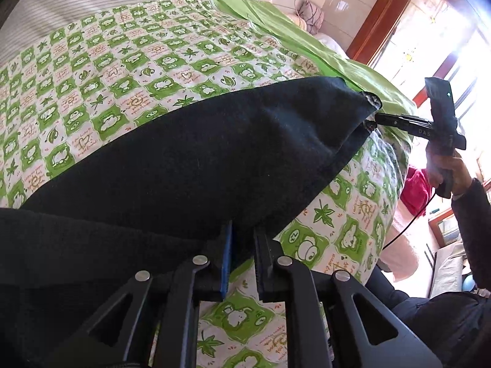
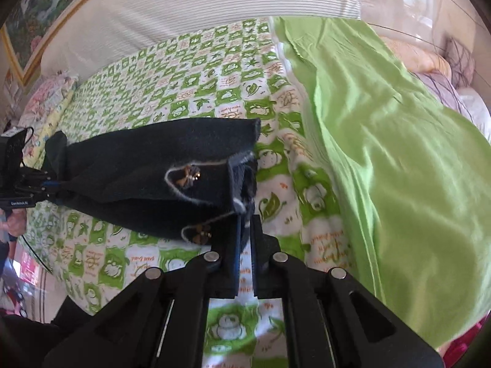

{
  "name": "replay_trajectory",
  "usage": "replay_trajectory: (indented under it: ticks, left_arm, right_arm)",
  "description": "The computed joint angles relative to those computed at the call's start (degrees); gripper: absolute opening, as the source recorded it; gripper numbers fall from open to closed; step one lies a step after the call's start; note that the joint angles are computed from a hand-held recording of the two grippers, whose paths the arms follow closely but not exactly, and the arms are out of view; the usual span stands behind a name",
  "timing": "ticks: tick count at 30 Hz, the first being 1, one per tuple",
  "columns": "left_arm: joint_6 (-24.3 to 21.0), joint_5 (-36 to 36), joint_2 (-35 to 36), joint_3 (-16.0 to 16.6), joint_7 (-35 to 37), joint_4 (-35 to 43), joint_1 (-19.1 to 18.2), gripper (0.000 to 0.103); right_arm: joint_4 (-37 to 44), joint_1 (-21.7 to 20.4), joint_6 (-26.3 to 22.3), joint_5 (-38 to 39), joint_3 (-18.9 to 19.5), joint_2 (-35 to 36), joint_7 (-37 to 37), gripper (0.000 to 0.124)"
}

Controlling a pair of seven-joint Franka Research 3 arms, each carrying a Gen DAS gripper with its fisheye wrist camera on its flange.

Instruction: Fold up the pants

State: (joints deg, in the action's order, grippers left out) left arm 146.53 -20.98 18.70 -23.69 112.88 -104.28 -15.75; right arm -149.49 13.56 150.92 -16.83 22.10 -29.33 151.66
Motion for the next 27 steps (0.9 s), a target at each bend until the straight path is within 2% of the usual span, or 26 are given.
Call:
replay_trajectory:
  ticks: [2,5,7,9,11,12,13,14,15,19,23,27]
  left_arm:
    - [0.6,-1.6,-0.9,-0.2,-0.3,-1.1,0.5,0.018]
    - [2.3,-4.8,-3.0,-0.5,-0.2,-3.5,1.4,0.023]
    - [3.6,-6.5,-4.5,-0.2,-0.3,-5.2,1.6,0.031]
    - [5.2,-9.3,-6.5,0.0,0.2,-7.4,2.2,0.041]
    - [6.4,-11.7,-7.9,0.7,0.2,-8.9,2.4,0.042]
    - [6.8,-12.1,-8.3,1.2,-0.3,-9.2,2.2,0.042]
    - [7.4,-12.7,-8.9,1.8,-1.2,-9.9,2.3,0.042]
    - [7.8,-13.1,-9.3,2.3,-1.7,-10.3,2.3,0.042]
    - [8.0,-13.8,-9.7,2.7,-2.0,-10.7,2.5,0.042]
    - [9.7,-14.1,-11.4,4.8,-5.1,-12.5,3.0,0.042]
    - [11.0,-14.1,-13.2,6.8,-6.8,-14.0,4.0,0.043]
    - [12.0,-10.7,-14.1,9.1,-11.1,-14.2,5.1,0.048]
  right_arm:
    - [-0.9,0.1,0.6,0.3,0.4,-1.9,1.4,0.007]
    - [-1.1,-0.8,5.2,0.5,1.6,-2.5,3.8,0.007]
    - [0.1,-2.1,8.4,-0.1,3.2,-1.0,5.0,0.007]
    - [1.7,-3.1,13.7,-0.1,4.1,1.8,5.5,0.012]
    - [4.1,-4.6,16.2,-0.7,5.8,4.8,5.7,0.033]
    - [5.6,-5.8,17.7,-1.6,7.0,6.7,6.1,0.056]
    - [7.3,-8.4,19.1,-3.8,9.6,8.3,7.7,0.069]
    - [9.2,-11.7,20.0,-7.0,12.7,9.8,9.7,0.07]
    - [10.8,-12.9,20.4,-8.9,14.1,11.3,10.6,0.069]
    - [18.4,-13.1,20.0,-16.0,15.5,20.5,12.5,0.07]
    - [24.5,-10.4,20.2,-19.8,14.2,28.4,12.2,0.07]
    - [30.6,-6.9,18.5,-19.6,12.4,35.2,8.1,0.07]
